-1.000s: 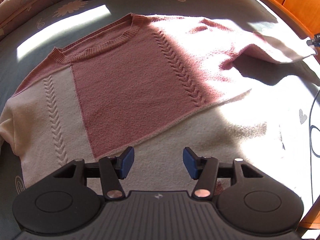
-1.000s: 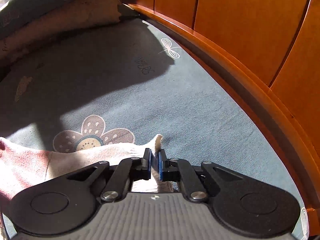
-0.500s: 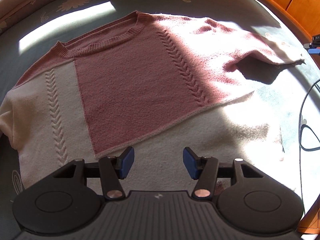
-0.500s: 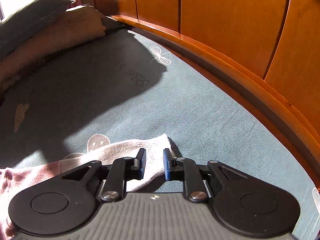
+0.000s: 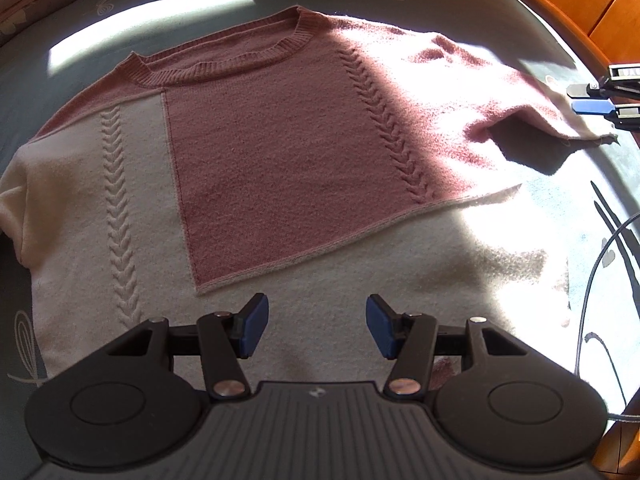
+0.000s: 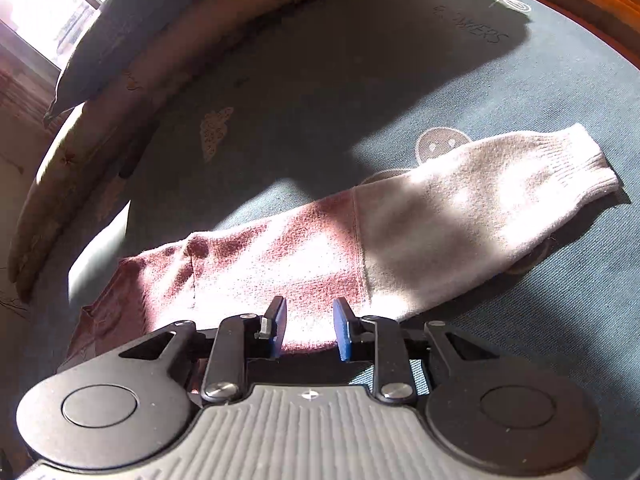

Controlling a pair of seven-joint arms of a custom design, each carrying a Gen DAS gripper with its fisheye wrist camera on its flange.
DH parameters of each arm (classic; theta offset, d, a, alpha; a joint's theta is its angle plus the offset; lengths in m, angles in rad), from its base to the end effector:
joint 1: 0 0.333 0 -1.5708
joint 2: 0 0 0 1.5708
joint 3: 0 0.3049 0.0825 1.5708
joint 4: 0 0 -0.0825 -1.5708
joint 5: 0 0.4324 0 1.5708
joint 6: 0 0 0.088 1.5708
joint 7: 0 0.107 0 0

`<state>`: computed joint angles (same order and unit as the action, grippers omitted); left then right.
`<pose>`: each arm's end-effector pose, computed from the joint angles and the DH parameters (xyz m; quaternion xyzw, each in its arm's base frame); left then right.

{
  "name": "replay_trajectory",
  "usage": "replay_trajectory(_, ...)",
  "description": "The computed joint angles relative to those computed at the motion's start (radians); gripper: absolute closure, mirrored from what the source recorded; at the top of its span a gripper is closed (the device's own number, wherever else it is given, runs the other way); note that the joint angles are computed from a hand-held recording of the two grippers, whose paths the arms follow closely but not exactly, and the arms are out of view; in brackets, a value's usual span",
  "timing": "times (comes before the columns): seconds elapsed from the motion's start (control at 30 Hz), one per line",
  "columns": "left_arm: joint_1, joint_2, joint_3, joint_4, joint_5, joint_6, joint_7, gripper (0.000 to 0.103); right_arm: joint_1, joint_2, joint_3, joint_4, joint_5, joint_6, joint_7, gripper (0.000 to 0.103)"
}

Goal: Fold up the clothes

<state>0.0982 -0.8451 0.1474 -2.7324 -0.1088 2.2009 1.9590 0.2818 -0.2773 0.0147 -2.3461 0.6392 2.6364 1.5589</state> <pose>0.3714 0.0848 0.4640 -0.6507 0.7369 -0.1621 0.0851 0.5251 0.1449 0.4675 -0.6056 0.7165 0.0172 0.3457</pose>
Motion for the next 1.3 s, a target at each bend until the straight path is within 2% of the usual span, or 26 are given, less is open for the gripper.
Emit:
replay_trajectory(0.1, -0.002, -0.002, 0.003, -0.002, -0.006, 0.003, 0.003, 0.048, 0.068, 0.065, -0.011, 0.08, 0.115, -0.062, -0.158, 0.073)
replay_trajectory(0.2, 0.0, -0.003, 0.008, -0.004, -0.01, 0.007, 0.005, 0.048, 0.077, 0.138, 0.025, 0.148, 0.103, -0.098, -0.202, 0.073)
replay_trajectory(0.23, 0.004, -0.003, 0.009, -0.004, -0.01, 0.007, 0.003, 0.048, 0.074, 0.162, 0.037, 0.167, 0.078, -0.103, -0.197, 0.073)
replay_trajectory(0.33, 0.015, -0.006, 0.015, -0.007, -0.01, 0.004, 0.001, 0.048, 0.05, 0.209, 0.07, 0.185, -0.136, -0.08, -0.066, 0.076)
replay_trajectory(0.37, 0.02, -0.008, 0.017, -0.009, -0.008, 0.003, 0.004, 0.048, 0.042, 0.22, 0.076, 0.185, -0.211, -0.071, -0.018, 0.089)
replay_trajectory(0.4, 0.026, -0.011, 0.018, -0.012, -0.004, 0.004, 0.007, 0.048, 0.038, 0.22, 0.078, 0.182, -0.257, -0.066, 0.019, 0.093)
replay_trajectory(0.47, 0.037, -0.016, 0.021, -0.017, 0.002, 0.003, 0.009, 0.048, 0.034, 0.198, 0.078, 0.169, -0.297, -0.061, 0.071, 0.081)
replay_trajectory(0.53, 0.047, -0.014, 0.022, -0.017, 0.003, -0.003, 0.003, 0.048, 0.031, 0.173, 0.079, 0.154, -0.32, -0.056, 0.105, 0.08)
replay_trajectory(0.67, 0.052, -0.006, 0.03, -0.012, -0.007, -0.011, -0.001, 0.048, 0.069, 0.126, 0.068, 0.139, -0.175, -0.068, -0.038, 0.079)
replay_trajectory(0.73, 0.05, -0.004, 0.033, -0.011, -0.013, -0.01, 0.008, 0.048, 0.093, 0.137, 0.07, 0.162, -0.113, -0.107, -0.114, 0.077)
replay_trajectory(0.83, 0.047, -0.002, 0.039, -0.009, -0.019, -0.013, 0.028, 0.048, 0.11, 0.167, 0.085, 0.19, -0.079, -0.151, -0.147, 0.077)
replay_trajectory(1.0, 0.067, 0.028, 0.041, 0.011, -0.004, -0.083, 0.054, 0.038, 0.117, 0.179, 0.116, 0.18, -0.171, -0.185, -0.017, 0.073)
replay_trajectory(1.13, 0.085, -0.002, 0.044, -0.006, 0.015, -0.106, 0.105, 0.037, 0.112, 0.11, 0.121, 0.126, -0.228, -0.174, 0.079, 0.072)
replay_trajectory(1.2, 0.093, -0.015, 0.048, -0.008, 0.012, -0.123, 0.113, 0.037, 0.108, 0.08, 0.134, 0.117, -0.307, -0.194, 0.124, 0.065)
replay_trajectory(1.3, 0.107, -0.019, 0.067, 0.004, -0.01, -0.141, 0.112, 0.037, 0.119, 0.047, 0.149, 0.109, -0.371, -0.214, 0.142, 0.065)
